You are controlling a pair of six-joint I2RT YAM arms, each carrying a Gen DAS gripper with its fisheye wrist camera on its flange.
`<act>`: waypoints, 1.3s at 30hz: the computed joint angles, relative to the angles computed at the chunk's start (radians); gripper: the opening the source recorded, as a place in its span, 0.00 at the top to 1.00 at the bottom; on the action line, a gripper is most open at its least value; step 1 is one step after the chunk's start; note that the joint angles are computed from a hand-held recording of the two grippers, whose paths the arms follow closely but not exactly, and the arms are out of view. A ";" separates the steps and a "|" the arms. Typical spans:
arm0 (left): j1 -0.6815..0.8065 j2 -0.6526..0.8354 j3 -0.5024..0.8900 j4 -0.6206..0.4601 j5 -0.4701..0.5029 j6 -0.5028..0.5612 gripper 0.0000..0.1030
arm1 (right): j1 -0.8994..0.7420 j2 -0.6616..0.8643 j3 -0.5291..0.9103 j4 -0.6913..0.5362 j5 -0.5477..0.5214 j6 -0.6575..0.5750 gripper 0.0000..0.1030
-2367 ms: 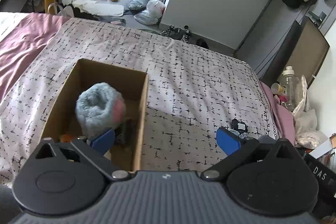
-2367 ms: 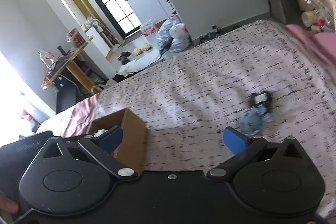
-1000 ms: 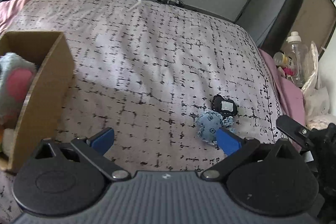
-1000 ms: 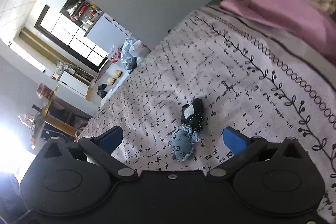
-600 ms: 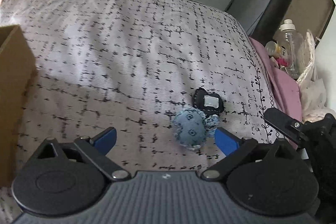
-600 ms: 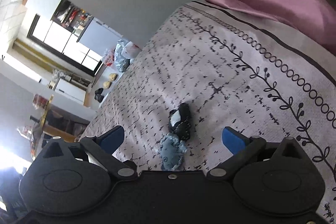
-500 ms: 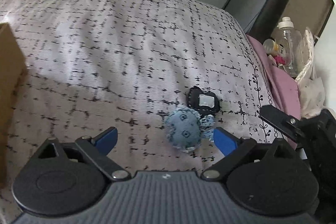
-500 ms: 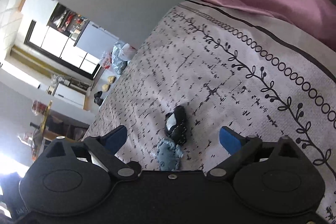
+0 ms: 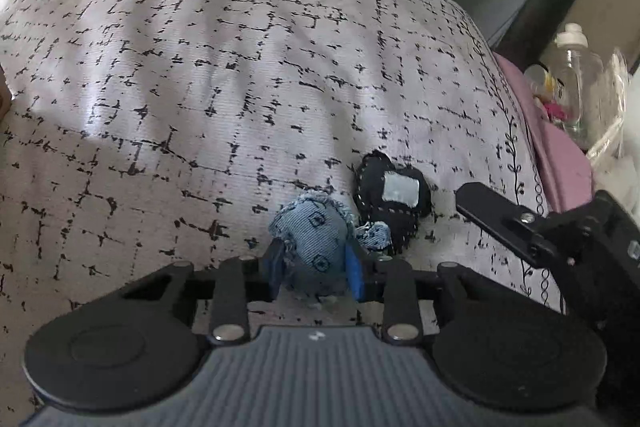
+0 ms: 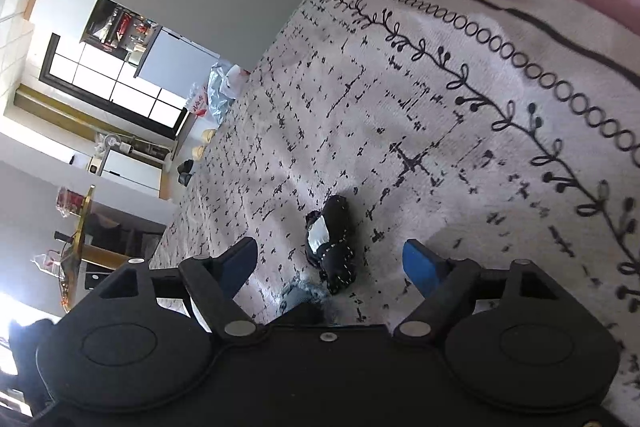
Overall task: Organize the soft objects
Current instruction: 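Grasp the blue denim plush with left tool while right tool grasps the black-and-white plush, then carry both plushes to the cardboard box and release them inside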
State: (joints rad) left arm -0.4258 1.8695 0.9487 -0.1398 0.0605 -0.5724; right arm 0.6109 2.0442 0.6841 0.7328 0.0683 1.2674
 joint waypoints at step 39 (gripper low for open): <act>0.217 -0.434 -0.177 -0.147 0.064 0.135 0.73 | 0.163 -0.182 0.020 -0.226 0.194 -0.021 0.78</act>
